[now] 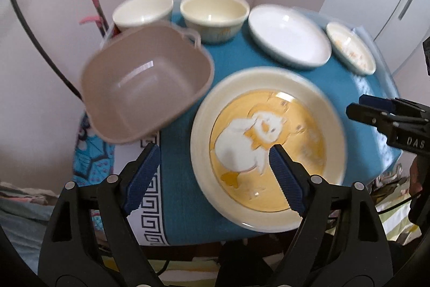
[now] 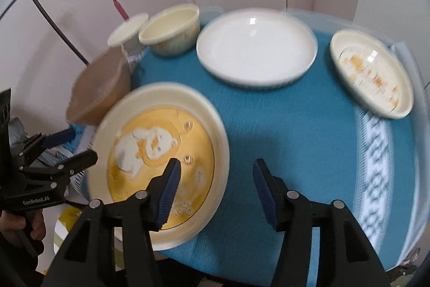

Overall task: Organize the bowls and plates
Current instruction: 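Carry the yellow plate with both grippers and lower it beside the beige dish, then grasp the rim of the plain white plate with both grippers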

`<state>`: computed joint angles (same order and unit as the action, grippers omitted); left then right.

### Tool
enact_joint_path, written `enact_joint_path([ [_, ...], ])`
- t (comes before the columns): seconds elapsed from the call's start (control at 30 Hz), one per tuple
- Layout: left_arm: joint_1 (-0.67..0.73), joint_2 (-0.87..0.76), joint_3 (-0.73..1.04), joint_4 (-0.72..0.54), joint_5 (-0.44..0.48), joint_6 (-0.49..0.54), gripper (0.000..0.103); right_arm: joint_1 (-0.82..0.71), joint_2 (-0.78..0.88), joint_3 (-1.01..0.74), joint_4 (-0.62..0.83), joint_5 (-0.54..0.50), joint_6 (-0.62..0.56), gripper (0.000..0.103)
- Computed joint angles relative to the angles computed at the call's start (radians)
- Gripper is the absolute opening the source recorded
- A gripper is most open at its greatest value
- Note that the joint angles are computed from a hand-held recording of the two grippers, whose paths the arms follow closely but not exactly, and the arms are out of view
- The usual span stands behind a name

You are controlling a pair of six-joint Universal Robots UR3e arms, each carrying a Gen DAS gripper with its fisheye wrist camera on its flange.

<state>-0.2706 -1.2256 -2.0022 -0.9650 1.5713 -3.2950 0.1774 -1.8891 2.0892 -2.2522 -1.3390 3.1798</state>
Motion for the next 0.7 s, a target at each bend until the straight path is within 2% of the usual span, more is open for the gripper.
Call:
enact_joint_path([
  [0.07,-0.036,-0.021,0.079,-0.010,0.035,-0.040,0.084,-0.057,-0.048,-0.036,0.055,0.046,-0.033,0.053],
  [0.1,-0.049,-0.025,0.114,-0.019,0.055,-0.057,0.092,-0.081,-0.061,-0.051,0.078,0.065,-0.049,0.067],
  [0.13,-0.076,-0.057,0.166,-0.016,0.089,-0.089,0.099,-0.116,-0.077,-0.069,0.105,0.092,-0.073,0.094],
  [0.17,-0.088,-0.076,0.198,-0.017,0.109,-0.106,0.103,-0.151,-0.096,-0.077,0.119,0.122,-0.094,0.103],
  [0.27,-0.122,-0.150,0.319,-0.005,0.131,-0.160,0.103,-0.287,-0.154,-0.101,0.164,0.232,-0.189,0.103],
  [0.33,-0.152,-0.232,0.429,-0.024,0.150,-0.210,0.103,-0.354,-0.153,-0.155,0.222,0.264,-0.270,0.103],
  [0.47,-0.203,-0.344,0.605,-0.076,0.188,-0.311,0.103,-0.418,-0.040,-0.349,0.336,0.228,-0.429,0.103],
  [0.57,-0.235,-0.432,0.716,-0.100,0.208,-0.393,0.103,-0.500,0.043,-0.464,0.405,0.301,-0.564,0.103],
  [0.7,-0.254,-0.578,0.849,-0.107,0.219,-0.509,0.103,-0.503,0.256,-0.671,0.459,0.288,-0.673,0.103],
])
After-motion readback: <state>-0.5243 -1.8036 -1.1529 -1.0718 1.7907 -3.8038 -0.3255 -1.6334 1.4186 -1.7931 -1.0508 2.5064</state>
